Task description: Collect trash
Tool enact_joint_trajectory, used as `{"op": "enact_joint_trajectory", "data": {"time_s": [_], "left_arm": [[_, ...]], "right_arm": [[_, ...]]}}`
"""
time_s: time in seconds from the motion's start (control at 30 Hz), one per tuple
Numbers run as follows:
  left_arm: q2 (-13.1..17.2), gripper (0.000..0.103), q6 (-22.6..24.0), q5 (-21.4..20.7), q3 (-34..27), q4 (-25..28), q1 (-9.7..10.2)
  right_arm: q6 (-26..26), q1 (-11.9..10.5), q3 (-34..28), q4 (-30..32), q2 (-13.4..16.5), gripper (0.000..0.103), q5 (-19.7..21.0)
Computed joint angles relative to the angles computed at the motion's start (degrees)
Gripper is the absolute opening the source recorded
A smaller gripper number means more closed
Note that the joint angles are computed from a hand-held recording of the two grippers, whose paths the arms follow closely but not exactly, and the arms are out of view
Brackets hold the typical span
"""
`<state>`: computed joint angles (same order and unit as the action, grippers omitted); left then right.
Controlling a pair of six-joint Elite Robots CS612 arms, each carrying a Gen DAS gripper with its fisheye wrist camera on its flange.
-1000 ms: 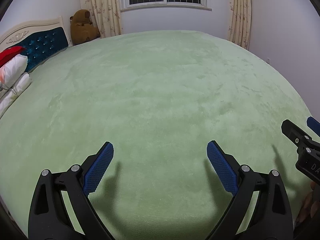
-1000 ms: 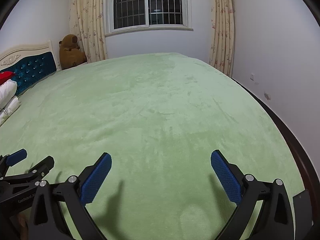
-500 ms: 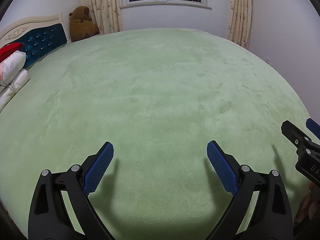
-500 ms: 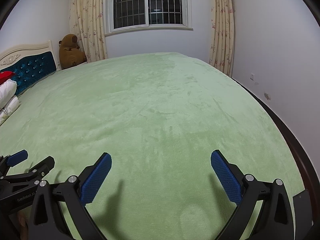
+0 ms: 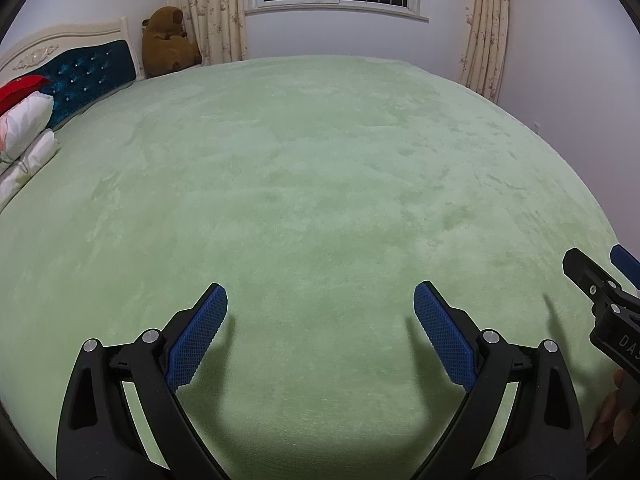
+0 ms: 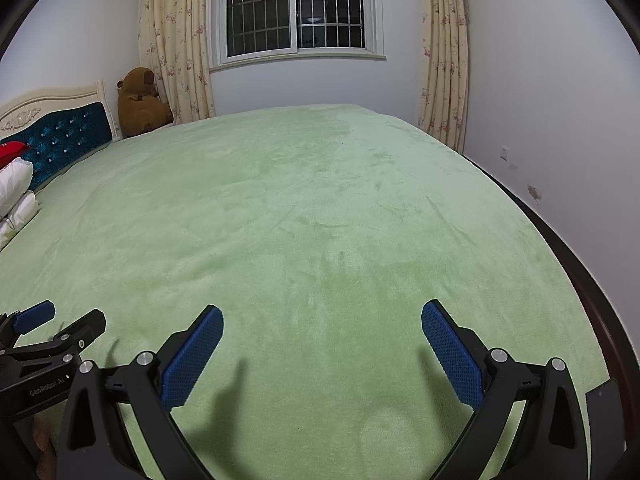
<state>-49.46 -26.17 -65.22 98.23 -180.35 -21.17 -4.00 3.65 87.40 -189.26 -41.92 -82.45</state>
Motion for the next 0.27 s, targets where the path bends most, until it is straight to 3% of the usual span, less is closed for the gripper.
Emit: {"op": "enact_joint_trajectory", "data": {"time_s": [0.27], "left_arm": [[-0.12, 0.092, -1.44, -1.85, -0.18, 0.90, 0.65]], "right_arm": [[-0.05, -0.03, -0.04, 0.01, 0.00, 0.098, 0.04]]}}
